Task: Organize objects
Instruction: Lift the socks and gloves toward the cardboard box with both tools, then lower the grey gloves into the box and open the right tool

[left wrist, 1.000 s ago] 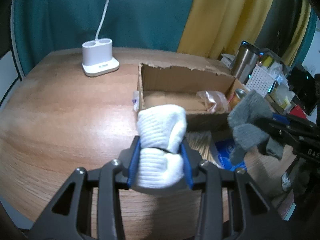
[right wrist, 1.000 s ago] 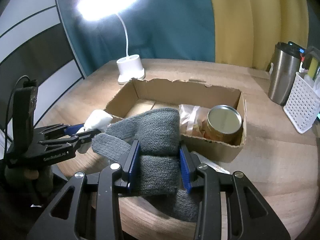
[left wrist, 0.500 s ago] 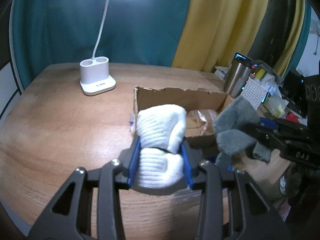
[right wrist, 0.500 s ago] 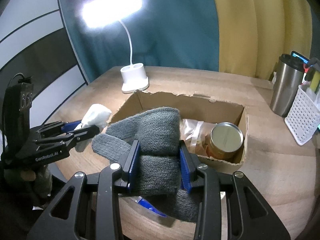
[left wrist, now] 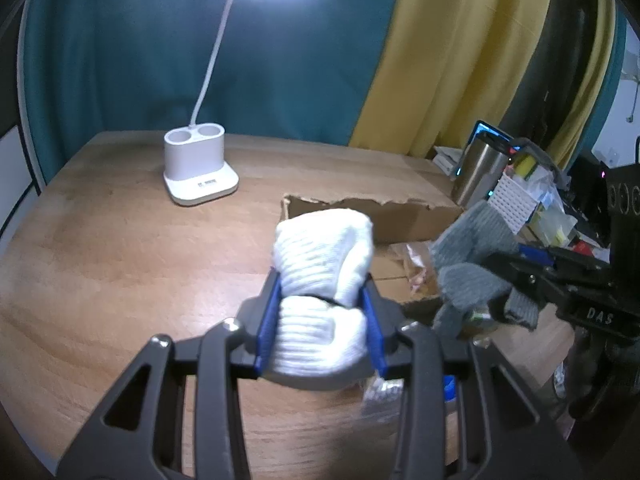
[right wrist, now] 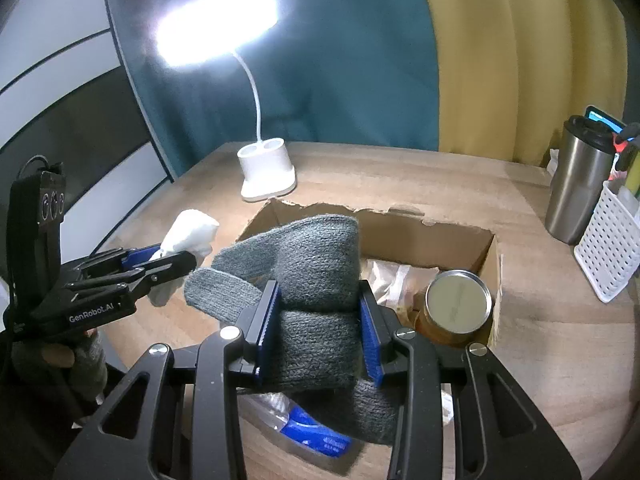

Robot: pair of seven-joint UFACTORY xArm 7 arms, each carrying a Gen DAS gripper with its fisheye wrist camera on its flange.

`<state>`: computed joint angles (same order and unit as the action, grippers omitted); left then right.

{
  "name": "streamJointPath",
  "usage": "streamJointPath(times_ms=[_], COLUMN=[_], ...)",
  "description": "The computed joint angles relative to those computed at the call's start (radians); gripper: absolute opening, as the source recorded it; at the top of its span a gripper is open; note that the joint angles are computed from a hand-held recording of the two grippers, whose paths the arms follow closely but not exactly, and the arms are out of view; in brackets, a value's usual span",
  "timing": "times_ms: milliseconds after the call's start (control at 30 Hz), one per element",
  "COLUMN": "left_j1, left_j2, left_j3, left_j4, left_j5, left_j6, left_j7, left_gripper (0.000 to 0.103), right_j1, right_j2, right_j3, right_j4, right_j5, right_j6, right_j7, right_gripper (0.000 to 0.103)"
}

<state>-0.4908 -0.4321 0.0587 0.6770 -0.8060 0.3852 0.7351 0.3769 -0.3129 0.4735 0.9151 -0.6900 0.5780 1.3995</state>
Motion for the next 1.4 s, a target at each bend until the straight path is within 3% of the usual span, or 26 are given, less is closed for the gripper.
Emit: streamJointPath(times_ms=[300,967,1200,1400], left_j1=[0.014,0.111,0.132,0.138], left_j2=[0.034,0.149,0.188,0.212], left_j3=[0.022,-0.031,-0.064,-0.067], left_j4=[0.051,0.155,0.173,0.193], left_j5=[-0.039,-0.114,-0.091,-0.094], left_j6=[0.03,0.078,0.02,0.025], left_j7=[0.061,0.126,0.11,0.106], left_gripper=[0.039,0.039,0.039,0.039], right_j1=[-0.005,0.068,0.086,0.101], right_j2=[0.059,0.204,0.258,0.312], right_j3=[-0.01,-0.126,-0.167,-0.202], right_j4=[0.059,0.168,0.194,0.219], right_j5=[-0.051,-0.092,-0.07,-0.048], right_j6=[0.018,0.002,-0.017,-0.034], right_j7=[0.034,0.009,-0.014,-0.041], right_gripper=[0.039,0.039,0.039,0.039])
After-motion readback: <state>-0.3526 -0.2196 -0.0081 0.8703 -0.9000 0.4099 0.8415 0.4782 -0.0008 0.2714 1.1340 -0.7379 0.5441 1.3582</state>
